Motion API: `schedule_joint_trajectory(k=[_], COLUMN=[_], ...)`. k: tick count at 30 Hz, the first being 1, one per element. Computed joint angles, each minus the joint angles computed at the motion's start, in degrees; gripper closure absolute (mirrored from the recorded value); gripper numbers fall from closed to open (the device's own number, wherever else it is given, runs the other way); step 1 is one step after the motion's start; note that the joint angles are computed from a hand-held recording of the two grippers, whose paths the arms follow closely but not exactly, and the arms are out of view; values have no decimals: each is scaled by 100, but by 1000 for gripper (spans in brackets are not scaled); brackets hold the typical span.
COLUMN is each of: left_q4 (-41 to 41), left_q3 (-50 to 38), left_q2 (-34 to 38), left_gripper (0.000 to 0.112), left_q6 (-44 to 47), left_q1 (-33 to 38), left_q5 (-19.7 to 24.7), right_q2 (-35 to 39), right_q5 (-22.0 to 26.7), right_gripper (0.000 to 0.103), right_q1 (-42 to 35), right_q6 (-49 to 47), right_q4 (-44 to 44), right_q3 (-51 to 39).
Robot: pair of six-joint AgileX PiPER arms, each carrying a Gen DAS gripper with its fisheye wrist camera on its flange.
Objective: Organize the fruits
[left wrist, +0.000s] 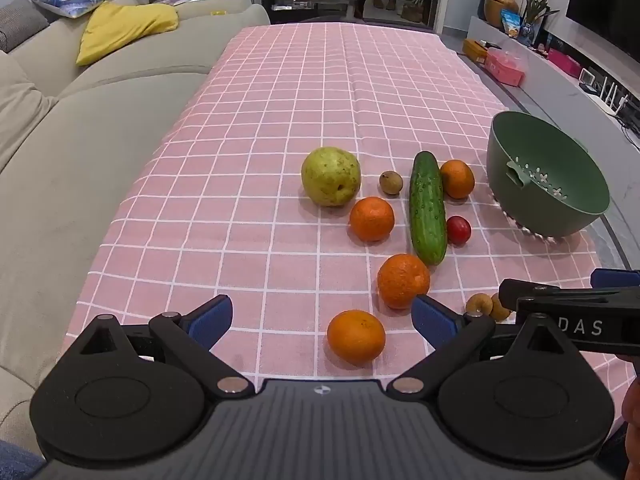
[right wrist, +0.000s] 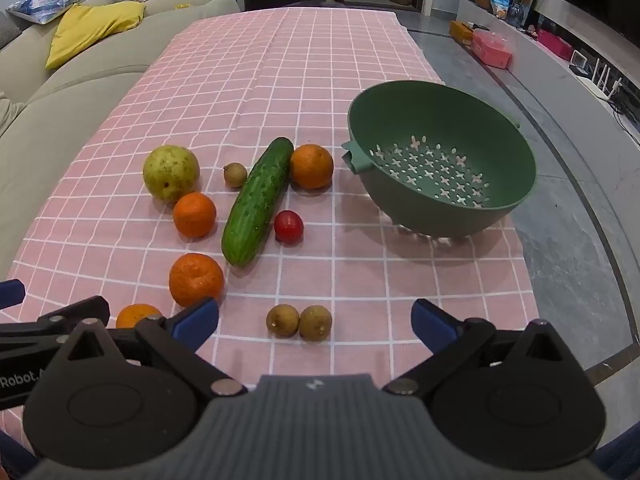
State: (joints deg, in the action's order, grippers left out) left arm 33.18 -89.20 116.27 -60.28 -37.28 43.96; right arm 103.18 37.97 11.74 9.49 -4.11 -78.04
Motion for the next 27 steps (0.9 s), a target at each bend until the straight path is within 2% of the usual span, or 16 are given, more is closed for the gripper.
schedule_joint_trajectory(k=[10,13,27], left_q4=[81,89,157], left_q3=[-162,-4,25], left_q2=[108,10,-17], left_gripper=[9,9,9], left_q6=[-37,-42,-106], left_q1=[-82,-42,-59], left_q5=[80,-47,-74], right_q2=[2,9,2], right_q5=[15,13,5], right_gripper=[4,5,4], right_q1=[0,-8,-42], right_q6=[-8,-24,-89], right_q4=[20,33,74], right_q3=[-9,-18,-26])
